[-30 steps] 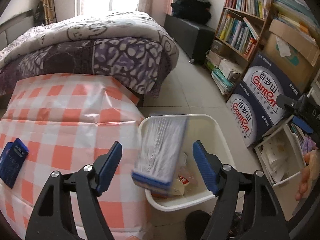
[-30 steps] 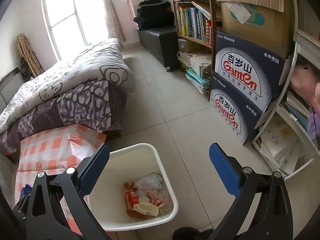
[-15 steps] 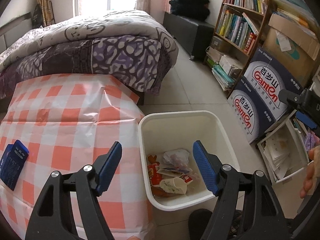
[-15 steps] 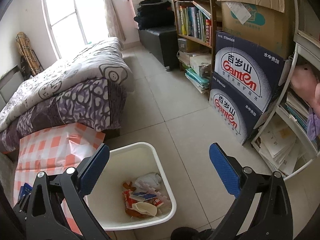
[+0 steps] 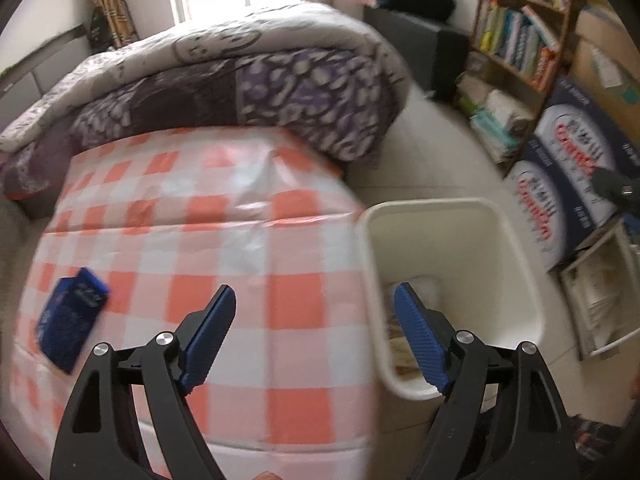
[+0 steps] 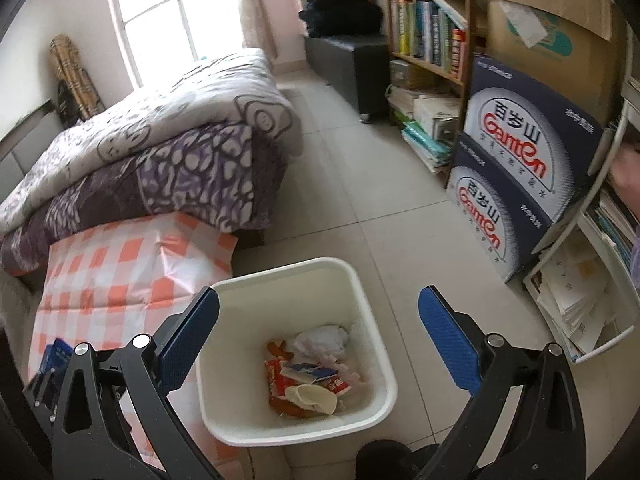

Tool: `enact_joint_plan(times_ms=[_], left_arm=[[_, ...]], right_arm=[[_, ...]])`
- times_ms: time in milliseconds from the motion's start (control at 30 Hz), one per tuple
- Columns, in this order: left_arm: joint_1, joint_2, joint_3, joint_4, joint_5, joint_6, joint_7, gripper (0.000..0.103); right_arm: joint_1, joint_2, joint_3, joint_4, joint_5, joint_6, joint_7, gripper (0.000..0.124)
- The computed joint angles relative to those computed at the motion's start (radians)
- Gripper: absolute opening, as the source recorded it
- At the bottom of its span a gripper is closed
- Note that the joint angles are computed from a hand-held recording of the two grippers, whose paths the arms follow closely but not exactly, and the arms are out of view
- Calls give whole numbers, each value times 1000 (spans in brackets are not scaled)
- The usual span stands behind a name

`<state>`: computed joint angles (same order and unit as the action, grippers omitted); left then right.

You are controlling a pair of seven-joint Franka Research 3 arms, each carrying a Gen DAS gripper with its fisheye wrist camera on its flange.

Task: Collect trash
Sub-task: 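Move the left tool to the large blue box and grasp it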

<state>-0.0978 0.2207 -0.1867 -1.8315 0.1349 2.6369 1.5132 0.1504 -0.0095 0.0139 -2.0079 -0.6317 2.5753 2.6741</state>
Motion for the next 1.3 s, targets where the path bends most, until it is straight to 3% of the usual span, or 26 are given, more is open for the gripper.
enact_joint_plan(times_ms=[200,333,533,633,833,967,1000,1167,1300], left_arm=[[-3,65,93,100,211,-141,-110,80],[23,114,144,165,337,-188,-185,81],[123,209,161,277,308,-281,-167,83],[149,234,174,292,328,-285,-148,89],[255,299,128,355,161,-373,26,94],[453,338,-44,493,-319,-658,310,93],[475,331,-56,498,-375,-682,346,93],[425,263,40,439,-409,-581,230,94],[357,255,90,397,-305,-534,98,94]], right_arm=[[28,42,6,47,32,-14,-39,96],[57,76,5,86,54,-25,-78,96],[108,135,-4,153,65,-52,-113,96],[134,163,-9,183,76,-72,-143,96],[182,235,-21,261,114,-115,-207,96],[203,261,-30,290,153,-112,-234,96],[209,268,-33,298,160,-109,-237,96],[234,301,-37,338,200,-109,-258,96],[264,302,-48,338,172,-105,-273,96]])
